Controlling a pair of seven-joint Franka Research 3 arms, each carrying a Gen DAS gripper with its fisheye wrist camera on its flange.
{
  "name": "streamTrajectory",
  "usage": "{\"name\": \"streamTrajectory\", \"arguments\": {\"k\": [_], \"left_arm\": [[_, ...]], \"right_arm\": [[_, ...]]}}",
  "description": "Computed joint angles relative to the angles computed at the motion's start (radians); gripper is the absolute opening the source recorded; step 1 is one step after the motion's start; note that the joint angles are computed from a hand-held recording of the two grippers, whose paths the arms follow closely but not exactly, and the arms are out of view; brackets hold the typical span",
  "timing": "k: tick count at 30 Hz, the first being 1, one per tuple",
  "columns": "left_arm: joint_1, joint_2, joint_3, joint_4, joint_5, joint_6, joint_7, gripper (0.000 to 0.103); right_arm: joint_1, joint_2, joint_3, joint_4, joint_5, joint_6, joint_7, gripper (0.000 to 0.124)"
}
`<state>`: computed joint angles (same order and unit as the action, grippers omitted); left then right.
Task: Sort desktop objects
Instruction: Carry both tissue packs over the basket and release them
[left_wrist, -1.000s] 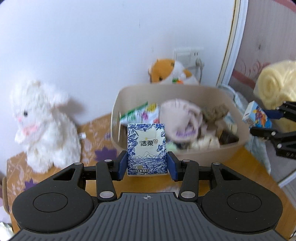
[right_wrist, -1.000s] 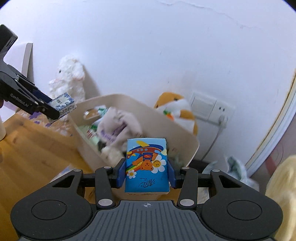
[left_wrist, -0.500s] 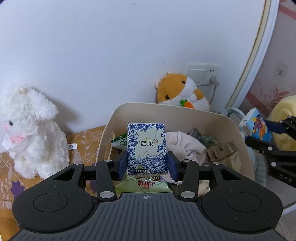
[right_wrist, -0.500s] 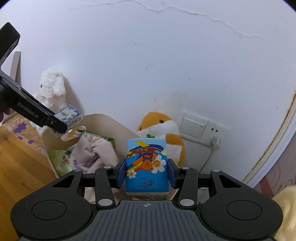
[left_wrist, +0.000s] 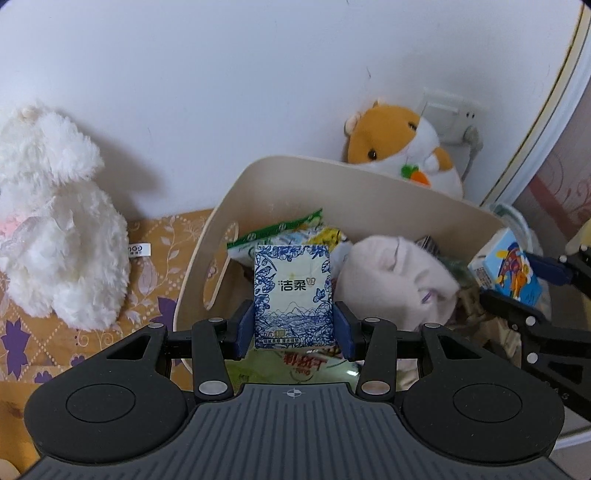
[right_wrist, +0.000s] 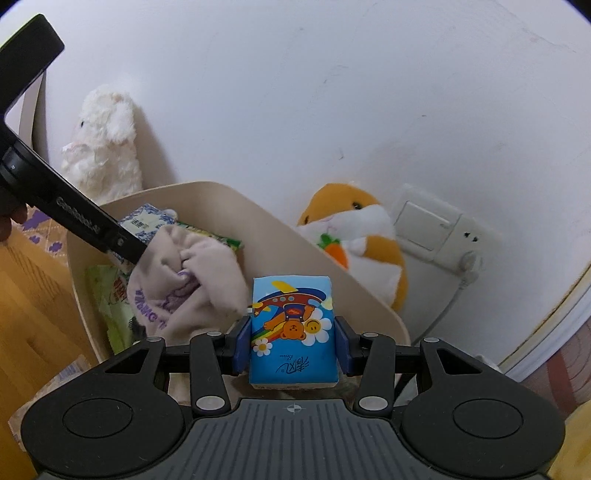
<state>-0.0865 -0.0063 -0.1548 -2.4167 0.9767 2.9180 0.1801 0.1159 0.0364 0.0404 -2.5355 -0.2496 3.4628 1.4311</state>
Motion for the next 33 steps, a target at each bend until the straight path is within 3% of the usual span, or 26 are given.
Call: {"name": "streamTrajectory", "arguments": {"k": [6, 9, 13, 19, 24, 28, 33], "left_arm": [[-0.005, 0.004, 0.000, -0.008, -0.052, -0.006, 0.072, 0.047], [-0.002, -0.006, 0.001, -0.017, -0.059, 0.006, 0.057, 0.062], [0.001, -0.030, -0.012, -0.012, 0.060, -0.042, -0.075, 0.080], [0.010, -0.070, -0.023, -0.037, 0.098, -0.040, -0.115, 0.081], [0.029, -0.129, -0.047, -0.082, 0.180, -0.014, -0.237, 0.081], [0.029, -0.190, -0.080, -0.138, 0.206, -0.027, -0.300, 0.081], [0.000, -0.209, -0.108, -0.190, 0.163, -0.067, -0.261, 0.081]], "right_arm": [[0.040, -0.003, 0.004, -0.012, 0.104, 0.016, -0.115, 0.054], [0.056, -0.010, 0.003, -0.021, 0.153, 0.017, -0.169, 0.062], [0.064, -0.025, 0.000, -0.037, 0.180, 0.024, -0.187, 0.079], [0.076, -0.054, -0.007, -0.079, 0.227, 0.077, -0.200, 0.089], [0.091, -0.110, -0.022, -0.151, 0.242, 0.144, -0.123, 0.095], [0.113, -0.157, 0.043, -0.225, 0.463, 0.199, -0.199, 0.100], [0.169, -0.193, 0.067, -0.300, 0.561, 0.212, -0.179, 0.103]]}}
